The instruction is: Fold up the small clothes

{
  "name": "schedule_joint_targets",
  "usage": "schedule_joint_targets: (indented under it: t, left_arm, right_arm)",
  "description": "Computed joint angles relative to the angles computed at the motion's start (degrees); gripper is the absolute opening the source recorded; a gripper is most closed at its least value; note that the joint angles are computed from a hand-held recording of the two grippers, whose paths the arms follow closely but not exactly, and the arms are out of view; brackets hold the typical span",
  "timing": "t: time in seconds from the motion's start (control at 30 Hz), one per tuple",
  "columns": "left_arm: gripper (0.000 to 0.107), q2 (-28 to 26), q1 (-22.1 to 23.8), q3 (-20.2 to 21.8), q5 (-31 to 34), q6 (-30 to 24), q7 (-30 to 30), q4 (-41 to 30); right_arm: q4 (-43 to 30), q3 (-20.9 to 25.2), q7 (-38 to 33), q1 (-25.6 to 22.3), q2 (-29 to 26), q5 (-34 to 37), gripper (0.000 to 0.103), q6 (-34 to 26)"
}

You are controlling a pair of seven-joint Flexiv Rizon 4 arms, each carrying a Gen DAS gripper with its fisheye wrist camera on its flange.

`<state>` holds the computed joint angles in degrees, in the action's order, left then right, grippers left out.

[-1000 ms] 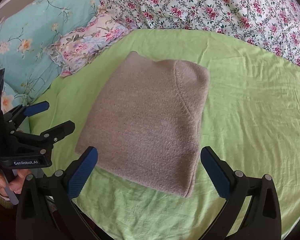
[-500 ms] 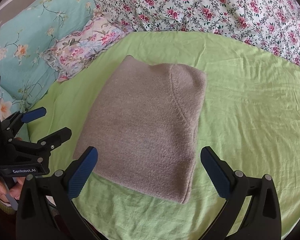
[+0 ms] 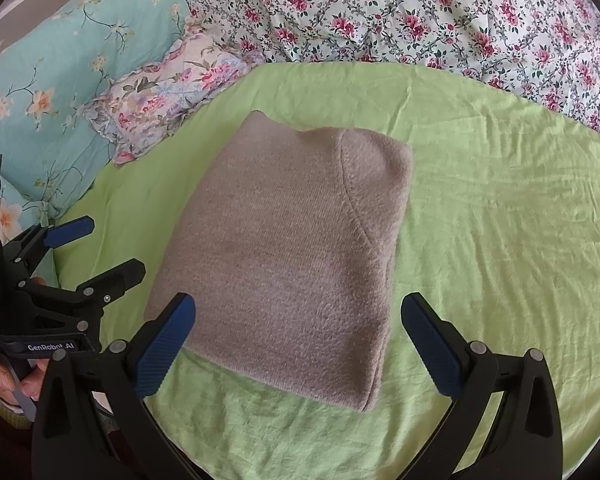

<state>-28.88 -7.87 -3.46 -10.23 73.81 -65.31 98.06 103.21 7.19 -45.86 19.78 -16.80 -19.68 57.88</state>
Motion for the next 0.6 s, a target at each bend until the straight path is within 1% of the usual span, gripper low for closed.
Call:
schedule_joint_targets:
  t: [0.6]
  left_arm:
    - [0.102,-0.5,0.3,-0.6,-0.7,-0.3,0.4,-1.1]
  right_arm:
    - [-1.3,-0.1,-1.0,-0.1,-0.5,0.3,0.102,-0.4]
